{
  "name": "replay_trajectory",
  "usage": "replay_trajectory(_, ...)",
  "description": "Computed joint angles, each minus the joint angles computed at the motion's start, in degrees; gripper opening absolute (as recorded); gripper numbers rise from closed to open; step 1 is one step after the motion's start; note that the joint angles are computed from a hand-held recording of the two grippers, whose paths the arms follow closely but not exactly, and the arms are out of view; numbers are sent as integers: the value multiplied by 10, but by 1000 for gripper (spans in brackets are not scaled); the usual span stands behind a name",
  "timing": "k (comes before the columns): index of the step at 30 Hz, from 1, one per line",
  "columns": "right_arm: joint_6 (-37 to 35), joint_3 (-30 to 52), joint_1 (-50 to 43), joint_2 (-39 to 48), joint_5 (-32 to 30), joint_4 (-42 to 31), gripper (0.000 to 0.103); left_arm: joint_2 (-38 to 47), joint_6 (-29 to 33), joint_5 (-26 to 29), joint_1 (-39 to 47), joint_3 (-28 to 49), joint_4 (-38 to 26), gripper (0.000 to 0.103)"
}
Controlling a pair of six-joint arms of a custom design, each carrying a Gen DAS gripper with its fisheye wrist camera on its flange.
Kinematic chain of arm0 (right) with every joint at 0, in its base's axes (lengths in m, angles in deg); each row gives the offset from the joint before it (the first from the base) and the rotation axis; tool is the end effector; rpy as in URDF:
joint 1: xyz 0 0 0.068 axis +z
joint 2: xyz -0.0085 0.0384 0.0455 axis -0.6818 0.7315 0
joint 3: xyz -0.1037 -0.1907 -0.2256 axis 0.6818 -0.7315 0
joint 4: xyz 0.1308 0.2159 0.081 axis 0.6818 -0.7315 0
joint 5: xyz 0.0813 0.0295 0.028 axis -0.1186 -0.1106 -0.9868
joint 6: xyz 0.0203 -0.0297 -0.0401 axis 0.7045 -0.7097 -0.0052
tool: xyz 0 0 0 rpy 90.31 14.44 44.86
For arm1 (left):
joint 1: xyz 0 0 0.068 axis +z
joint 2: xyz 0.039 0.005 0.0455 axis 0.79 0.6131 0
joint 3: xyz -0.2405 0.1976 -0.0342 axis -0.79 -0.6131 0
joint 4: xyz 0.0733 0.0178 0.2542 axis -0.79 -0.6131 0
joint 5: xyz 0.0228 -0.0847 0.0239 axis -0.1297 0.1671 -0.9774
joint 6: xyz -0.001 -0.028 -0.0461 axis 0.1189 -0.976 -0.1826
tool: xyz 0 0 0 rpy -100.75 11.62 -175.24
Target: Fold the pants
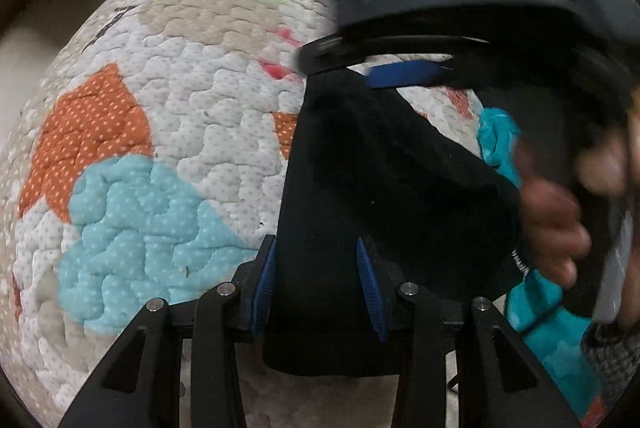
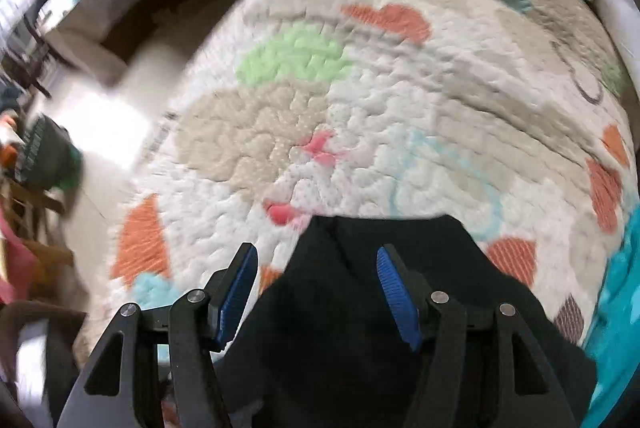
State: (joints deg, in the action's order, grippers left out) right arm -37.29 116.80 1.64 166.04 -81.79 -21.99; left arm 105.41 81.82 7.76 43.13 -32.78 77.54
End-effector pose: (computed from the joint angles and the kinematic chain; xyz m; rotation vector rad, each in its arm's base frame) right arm 0.2898 0.2805 0.1431 0.0899 2.9454 0.0612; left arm 0.2376 -0.0602 0.1076 0.5814 2.6362 -0.9267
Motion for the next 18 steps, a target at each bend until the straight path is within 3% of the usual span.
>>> replay_trajectory(1,-7,12,-2,18,-15,-8,26,-4,3,-10,-7,-1,0,18)
replay_trajectory(2,-11,27,0,34,-23,-21,16,-2,5,-13,-12,2,-7,15)
replay_trajectory(11,-7,88,19,50,6,-35,12,-20,-20,-22,22,32,-58,12)
replay_trajectory(17,-47,281,24,145,-7,-88,13,-8,-53,-60,100,62,-51,13)
replay_trajectory(18,-48,306,21,162,-20,-85,18,-1,-63,-68,117,71,-53,14)
